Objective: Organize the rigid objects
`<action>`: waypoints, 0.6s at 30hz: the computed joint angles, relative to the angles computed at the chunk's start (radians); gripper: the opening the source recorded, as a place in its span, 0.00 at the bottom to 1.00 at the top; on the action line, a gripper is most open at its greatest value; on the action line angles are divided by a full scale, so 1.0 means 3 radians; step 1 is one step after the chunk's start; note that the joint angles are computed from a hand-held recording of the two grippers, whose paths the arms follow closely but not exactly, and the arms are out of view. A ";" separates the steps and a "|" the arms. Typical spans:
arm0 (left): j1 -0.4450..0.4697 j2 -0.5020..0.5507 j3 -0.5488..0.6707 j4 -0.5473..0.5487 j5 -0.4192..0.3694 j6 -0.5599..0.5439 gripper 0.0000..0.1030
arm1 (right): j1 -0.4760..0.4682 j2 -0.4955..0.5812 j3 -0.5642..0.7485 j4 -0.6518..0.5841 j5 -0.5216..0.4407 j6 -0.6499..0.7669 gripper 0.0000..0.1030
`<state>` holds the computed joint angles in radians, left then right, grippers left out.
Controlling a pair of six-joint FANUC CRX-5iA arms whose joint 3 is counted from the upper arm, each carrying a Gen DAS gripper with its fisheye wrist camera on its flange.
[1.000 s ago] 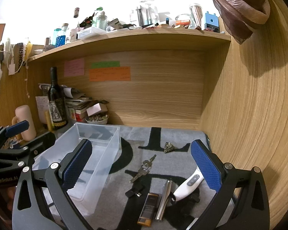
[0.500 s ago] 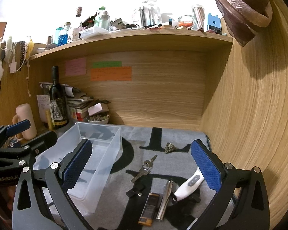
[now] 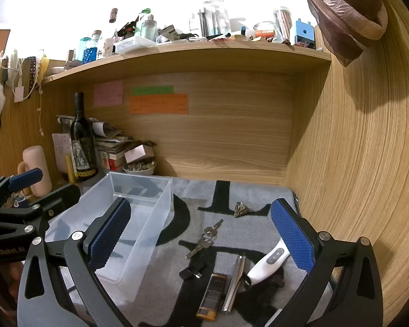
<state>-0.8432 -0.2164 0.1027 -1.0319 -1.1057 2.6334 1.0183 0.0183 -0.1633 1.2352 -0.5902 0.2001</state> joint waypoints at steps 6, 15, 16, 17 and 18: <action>0.0074 -0.0068 -0.0088 0.0104 0.0145 -0.0083 1.00 | -0.0012 0.0011 0.0008 -0.0082 -0.0027 0.0020 1.00; 0.0625 -0.0224 -0.0205 0.0741 0.0211 -0.0362 0.73 | -0.0050 -0.0012 0.0009 -0.0336 -0.0194 0.0029 0.94; 0.0703 -0.0238 -0.0223 0.0819 0.0216 -0.0392 0.71 | -0.0048 -0.0007 0.0028 -0.0403 -0.0227 0.0066 0.91; 0.0796 -0.0243 -0.0234 0.0919 0.0210 -0.0449 0.69 | -0.0046 -0.0001 0.0050 -0.0471 -0.0276 0.0103 0.87; 0.0890 -0.0249 -0.0251 0.1027 0.0223 -0.0520 0.65 | -0.0043 0.0005 0.0071 -0.0533 -0.0319 0.0131 0.86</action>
